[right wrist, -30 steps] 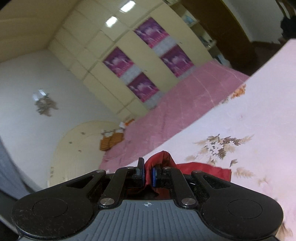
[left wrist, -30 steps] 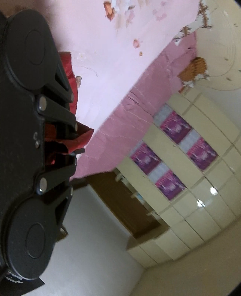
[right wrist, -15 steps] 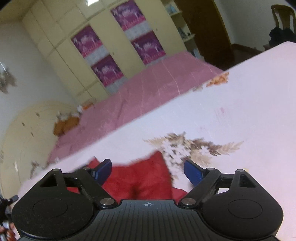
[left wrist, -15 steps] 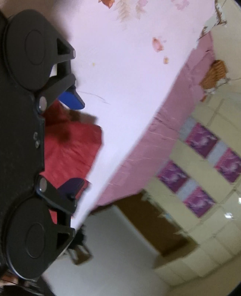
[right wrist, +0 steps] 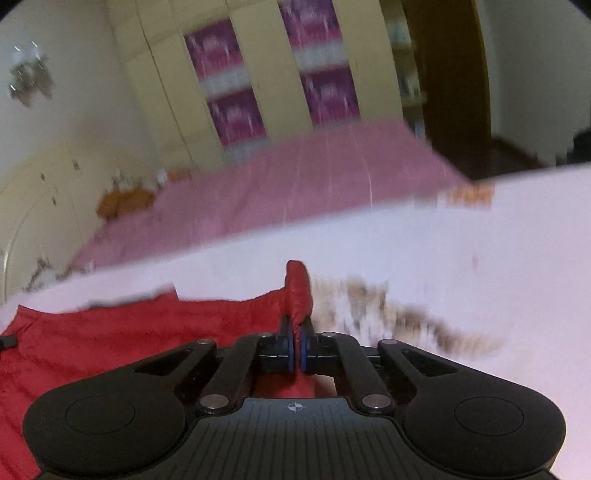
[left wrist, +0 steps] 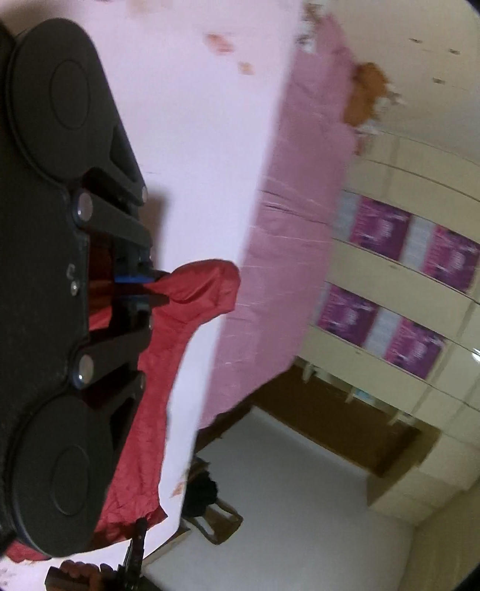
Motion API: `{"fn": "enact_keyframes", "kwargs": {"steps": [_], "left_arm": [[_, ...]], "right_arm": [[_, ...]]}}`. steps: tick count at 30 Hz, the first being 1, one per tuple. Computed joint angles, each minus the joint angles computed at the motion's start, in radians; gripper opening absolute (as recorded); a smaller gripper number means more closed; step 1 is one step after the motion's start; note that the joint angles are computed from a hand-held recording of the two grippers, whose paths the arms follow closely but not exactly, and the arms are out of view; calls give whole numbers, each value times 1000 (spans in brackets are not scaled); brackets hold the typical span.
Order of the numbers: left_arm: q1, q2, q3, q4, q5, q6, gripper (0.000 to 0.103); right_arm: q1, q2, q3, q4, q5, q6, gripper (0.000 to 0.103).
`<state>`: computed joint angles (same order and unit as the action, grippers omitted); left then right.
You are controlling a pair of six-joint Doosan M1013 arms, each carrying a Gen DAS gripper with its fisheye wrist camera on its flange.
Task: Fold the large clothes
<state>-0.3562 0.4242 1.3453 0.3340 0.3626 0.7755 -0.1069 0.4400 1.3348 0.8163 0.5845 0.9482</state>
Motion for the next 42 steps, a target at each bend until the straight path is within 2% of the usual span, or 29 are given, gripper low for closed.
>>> {"fn": "enact_keyframes", "kwargs": {"steps": [2,5,8,10,14,18,19,20,21,22,23,24,26,28,29,31,32,33,35,39,40,42], "left_arm": [[-4,14,-27,38,13,1,5],[1,62,-88,-37,99,64,5],[8,107,-128,-100,193,106,5],[4,126,-137,-98,232,114,5],[-1,109,-93,-25,187,43,6],[-2,109,-111,-47,230,93,8],[-1,113,-125,-68,244,106,12],[-1,112,-131,-66,259,94,27],[-6,110,-137,-28,275,55,37],[-15,94,-121,41,274,-9,57],[-25,64,-82,130,235,-81,64],[-34,36,-48,180,205,-113,65],[-53,-13,9,243,177,-137,64],[-83,-79,98,355,120,-234,64],[-95,-102,128,367,96,-252,61],[-134,-140,188,489,66,-359,61],[-148,-147,204,522,49,-393,60],[-163,-151,217,543,45,-414,58],[-201,-154,241,636,70,-502,56],[-255,-155,298,843,133,-687,50],[-262,-154,305,877,147,-698,50],[-272,-137,293,840,200,-605,52]], "right_arm": [[4,-2,1,17,-31,-32,2],[20,14,-15,-110,-46,60,2],[34,45,-39,-303,-1,211,3],[43,78,-70,-427,77,314,3],[53,66,-34,-447,6,303,2],[57,63,-25,-461,-6,310,3],[58,62,-25,-464,-4,314,3],[59,59,-25,-466,3,319,6],[61,57,-30,-491,12,346,21],[67,44,-27,-561,13,411,41],[64,30,-11,-578,-23,434,82],[60,2,23,-544,-83,413,84],[38,-38,67,-356,-100,254,84],[28,-88,124,-252,-128,129,75],[23,-117,161,-184,-146,57,71],[12,-172,230,18,-134,-134,65],[9,-193,261,97,-122,-222,55],[12,-214,295,159,-120,-300,51],[18,-240,343,243,-114,-397,44],[37,-268,423,339,-153,-518,44],[37,-273,437,365,-152,-554,44],[45,-274,457,370,-163,-615,44]]}}
